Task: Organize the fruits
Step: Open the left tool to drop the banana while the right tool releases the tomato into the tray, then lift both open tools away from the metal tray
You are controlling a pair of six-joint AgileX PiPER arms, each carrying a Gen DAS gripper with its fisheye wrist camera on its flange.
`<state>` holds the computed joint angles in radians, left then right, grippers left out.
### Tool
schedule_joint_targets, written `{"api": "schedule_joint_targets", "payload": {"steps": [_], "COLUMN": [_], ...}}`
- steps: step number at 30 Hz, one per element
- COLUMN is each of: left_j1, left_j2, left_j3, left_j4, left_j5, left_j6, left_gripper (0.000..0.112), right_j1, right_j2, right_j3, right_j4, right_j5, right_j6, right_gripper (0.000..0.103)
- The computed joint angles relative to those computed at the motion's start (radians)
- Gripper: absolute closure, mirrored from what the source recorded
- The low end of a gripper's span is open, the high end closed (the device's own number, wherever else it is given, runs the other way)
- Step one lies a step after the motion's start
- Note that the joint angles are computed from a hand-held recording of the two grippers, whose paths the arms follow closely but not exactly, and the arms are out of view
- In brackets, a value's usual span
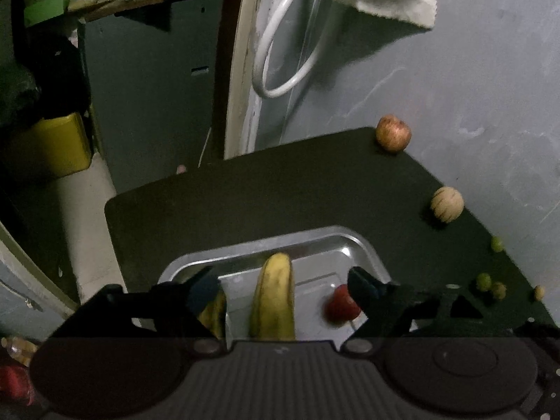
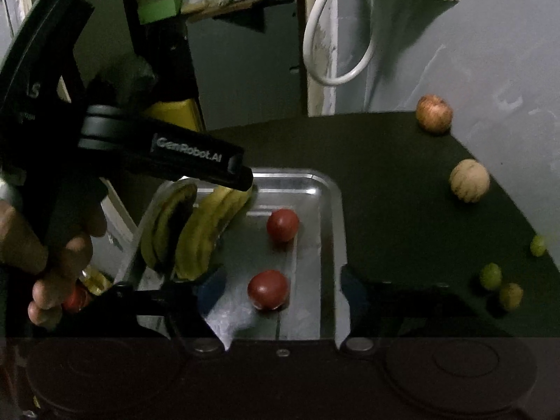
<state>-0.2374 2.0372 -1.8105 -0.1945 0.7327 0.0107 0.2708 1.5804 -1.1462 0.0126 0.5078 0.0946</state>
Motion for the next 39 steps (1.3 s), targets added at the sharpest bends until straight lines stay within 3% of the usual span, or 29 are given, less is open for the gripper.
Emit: {"api": "schedule_joint_targets", "payload": {"steps": [6, 11, 25, 39], "left_j1": [-0.011, -0.021, -0.066, -0.196], "left_j2": [-0.038, -0.069, -0.227, -0.399], "left_j3": [0.013, 0.023, 0.138, 0.339], "left_j4": [0.006, 0.009, -0.003, -0.033], "left_j5": [-0.007, 0.003, 0.026, 0.034], "left_j6": [-0.009, -0.018, -0.018, 0.004], "left_gripper": [0.010, 0.010, 0.010, 0.010], "right_j1": [-0.023, -0.015, -0.053, -0.166], "right_j2": [-0.062, -0.111, -0.350, -0.797], "right_j3": [0.022, 0.043, 0.134, 0.291], "right_j4": [0.003, -0.112, -0.131, -0.145], "right_j5": [0.014, 0.036, 0.100, 0.363], "right_j6": [0.005, 0.133, 0.184, 0.243], "right_gripper": [0.001, 0.001, 0.001, 0.001]}}
